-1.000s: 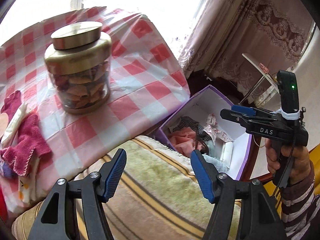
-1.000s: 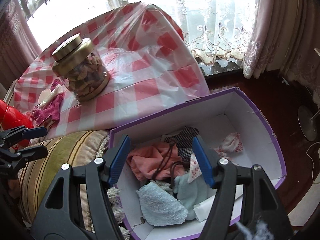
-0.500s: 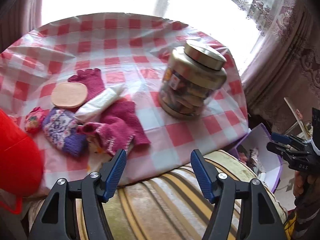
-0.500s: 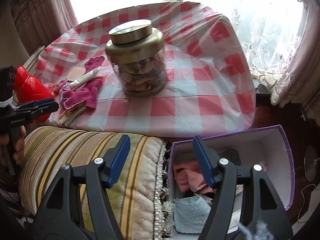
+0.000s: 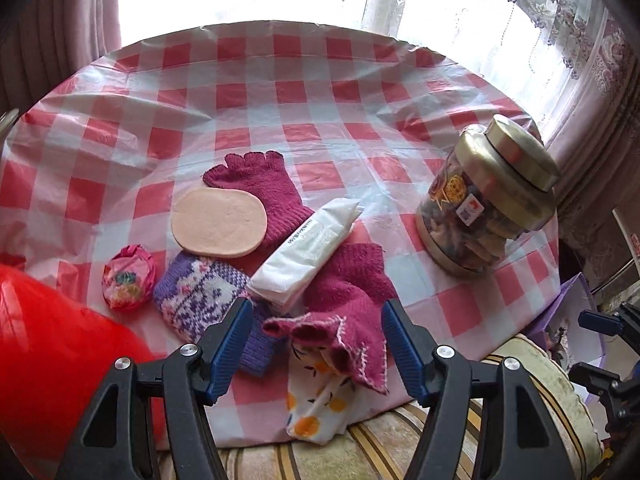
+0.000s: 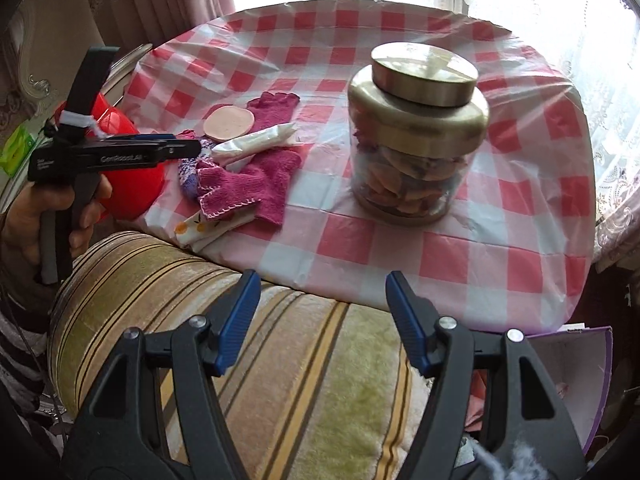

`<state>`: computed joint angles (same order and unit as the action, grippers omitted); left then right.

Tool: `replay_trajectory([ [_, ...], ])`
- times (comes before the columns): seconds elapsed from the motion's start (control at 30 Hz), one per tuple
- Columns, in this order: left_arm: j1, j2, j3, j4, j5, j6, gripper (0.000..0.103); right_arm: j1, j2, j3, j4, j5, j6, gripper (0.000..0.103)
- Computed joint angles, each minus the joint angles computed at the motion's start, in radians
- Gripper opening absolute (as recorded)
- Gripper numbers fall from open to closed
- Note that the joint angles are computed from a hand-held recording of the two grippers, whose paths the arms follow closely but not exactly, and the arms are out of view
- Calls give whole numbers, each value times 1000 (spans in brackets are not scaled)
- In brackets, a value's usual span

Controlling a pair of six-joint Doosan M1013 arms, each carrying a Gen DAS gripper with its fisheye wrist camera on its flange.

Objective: Organize soft objects
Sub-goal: 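Lower the left gripper onto the white wrapped package and close it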

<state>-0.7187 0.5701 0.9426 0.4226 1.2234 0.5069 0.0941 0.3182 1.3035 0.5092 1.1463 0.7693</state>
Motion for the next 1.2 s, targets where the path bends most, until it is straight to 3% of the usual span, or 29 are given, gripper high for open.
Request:
replay_trajectory([
  [0.27, 60, 80, -99, -89, 61, 144, 68, 43, 39, -46, -3, 19, 11, 69],
  [0.57, 93, 116, -115, -183, 34, 220, 67, 87, 76, -87, -17, 35, 13, 69],
  [0.67, 102, 120, -107, -214, 11, 238, 66, 99, 88, -99, -27, 43, 22, 69],
  [0.77, 107, 121, -98, -230, -4, 246, 54, 110, 98, -108, -31, 54, 31, 69],
  [0.87, 111, 112, -76, -245, -43, 247, 52, 119, 106, -116, -28, 76, 28, 69],
  [1.2, 104, 51, 5, -200, -169, 155, 47, 155, 158, -146, -28, 236, 129, 69],
])
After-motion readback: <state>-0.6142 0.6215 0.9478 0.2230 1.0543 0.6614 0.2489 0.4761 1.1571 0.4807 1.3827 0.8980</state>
